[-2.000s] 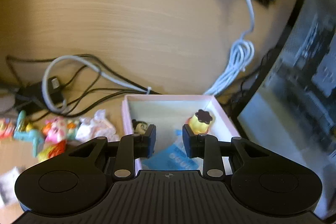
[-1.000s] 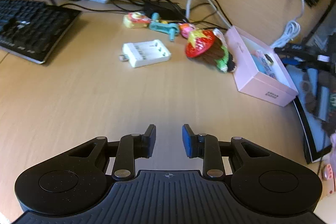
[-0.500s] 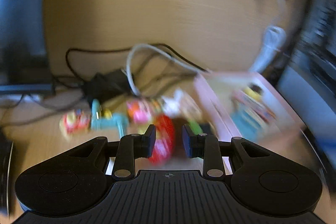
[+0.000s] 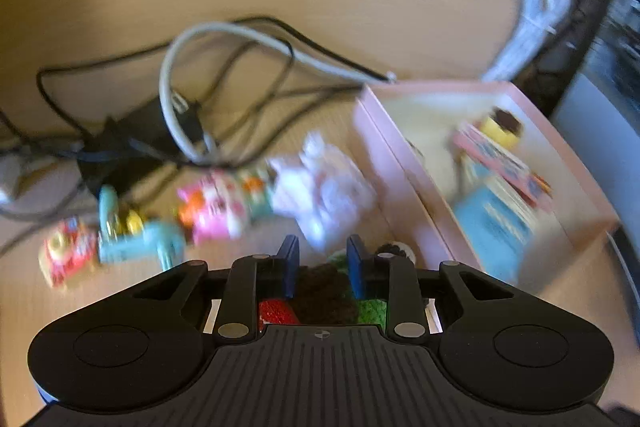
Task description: Organize objects
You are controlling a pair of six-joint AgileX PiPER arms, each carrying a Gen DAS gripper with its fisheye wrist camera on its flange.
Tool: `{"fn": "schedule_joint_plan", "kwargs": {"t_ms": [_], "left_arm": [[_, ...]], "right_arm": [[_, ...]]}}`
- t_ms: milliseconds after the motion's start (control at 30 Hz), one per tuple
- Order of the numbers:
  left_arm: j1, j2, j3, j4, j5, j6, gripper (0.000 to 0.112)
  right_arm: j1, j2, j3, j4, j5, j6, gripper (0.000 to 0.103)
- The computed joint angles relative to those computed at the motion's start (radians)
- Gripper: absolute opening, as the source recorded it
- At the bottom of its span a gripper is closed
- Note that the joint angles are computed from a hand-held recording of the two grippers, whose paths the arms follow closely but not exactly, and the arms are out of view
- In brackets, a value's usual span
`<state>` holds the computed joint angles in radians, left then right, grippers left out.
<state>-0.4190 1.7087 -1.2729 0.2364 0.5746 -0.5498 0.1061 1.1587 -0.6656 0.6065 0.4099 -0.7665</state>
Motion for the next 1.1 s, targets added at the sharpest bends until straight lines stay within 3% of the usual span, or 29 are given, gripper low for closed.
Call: {"fn": "schedule_joint_plan", "kwargs": {"t_ms": [300,533,600,800,967,1100], "left_arm": [[-0.077,-0.209,0.235,-0.037,-0.004,-0.015,0.030],[-0.151,-0.385,0.369,0.298,-0.013,-0.403,0.030],[-0.124,-0.392,0.355,0.318,-0.010,-0.411,0.030],[-0.013,-0.224,0.167,0.243,-0.014,-0.227,0.030],[0.057,0.012,-0.068,0.239,0.017,-0.297,0.030],[0.108,0.179,-0.266,0.184,0.114,-0.305,0.029]], "right_arm": [[0.106,0.038,-0.014,0.007,-0.028,0.029,0.088],[0.181,-0.024,0.030,-0.120,-0.051,0.171,0.097],[0.190,-0.040,0.040,-0.164,-0.045,0.219,0.097],[0.207,-0.138,0.094,-0.304,-0.055,0.366,0.097],[0.160,-0.210,0.126,-0.395,-0.020,0.474,0.097],[0.104,-0.249,0.152,-0.500,0.021,0.596,0.097]]}}
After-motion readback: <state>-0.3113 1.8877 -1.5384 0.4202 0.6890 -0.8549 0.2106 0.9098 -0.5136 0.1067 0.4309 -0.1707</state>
